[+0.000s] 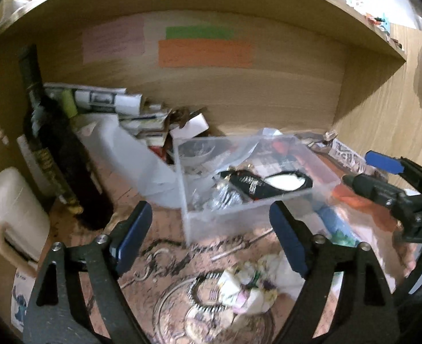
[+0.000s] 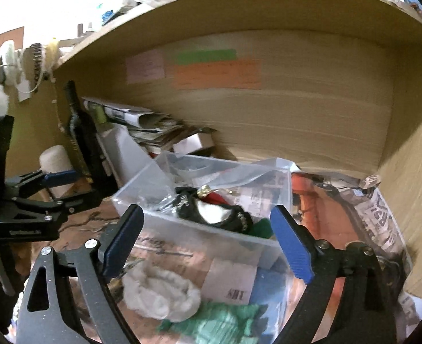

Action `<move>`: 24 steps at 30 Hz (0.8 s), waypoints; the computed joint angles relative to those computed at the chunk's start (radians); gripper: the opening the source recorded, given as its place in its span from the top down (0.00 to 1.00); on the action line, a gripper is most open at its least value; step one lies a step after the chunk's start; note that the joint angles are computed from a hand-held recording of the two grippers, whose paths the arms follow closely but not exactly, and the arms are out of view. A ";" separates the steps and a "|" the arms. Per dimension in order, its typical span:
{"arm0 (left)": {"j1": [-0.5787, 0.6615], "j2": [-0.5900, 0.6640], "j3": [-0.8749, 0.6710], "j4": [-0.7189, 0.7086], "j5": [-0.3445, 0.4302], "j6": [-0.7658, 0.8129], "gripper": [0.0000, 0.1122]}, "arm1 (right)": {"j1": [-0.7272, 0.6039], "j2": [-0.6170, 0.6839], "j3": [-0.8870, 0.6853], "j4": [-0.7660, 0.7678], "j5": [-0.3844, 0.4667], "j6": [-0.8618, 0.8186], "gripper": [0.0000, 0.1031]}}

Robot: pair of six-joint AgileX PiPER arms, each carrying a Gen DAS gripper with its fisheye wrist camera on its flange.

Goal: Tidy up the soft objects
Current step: 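Grasp the white cloth with the right tool while the left tool grasps the beaded bracelet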

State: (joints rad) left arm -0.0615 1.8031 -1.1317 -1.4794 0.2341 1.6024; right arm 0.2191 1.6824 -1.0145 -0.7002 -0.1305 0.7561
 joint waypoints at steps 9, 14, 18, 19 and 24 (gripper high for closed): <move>0.058 0.042 0.068 0.102 -0.012 -0.086 0.25 | 0.043 0.022 0.060 -0.109 -0.024 0.134 0.13; 0.088 0.096 0.066 0.148 0.009 -0.137 0.26 | 0.063 0.067 0.056 -0.324 -0.025 0.357 0.13; 0.085 0.148 0.025 0.294 0.028 -0.275 0.40 | 0.068 0.116 0.032 -0.552 -0.029 0.595 0.13; 0.084 0.167 0.006 0.348 0.038 -0.328 0.45 | 0.066 0.122 0.032 -0.582 -0.032 0.629 0.13; 0.067 0.220 -0.040 0.421 0.035 -0.393 0.55 | 0.064 0.155 0.019 -0.705 -0.040 0.754 0.13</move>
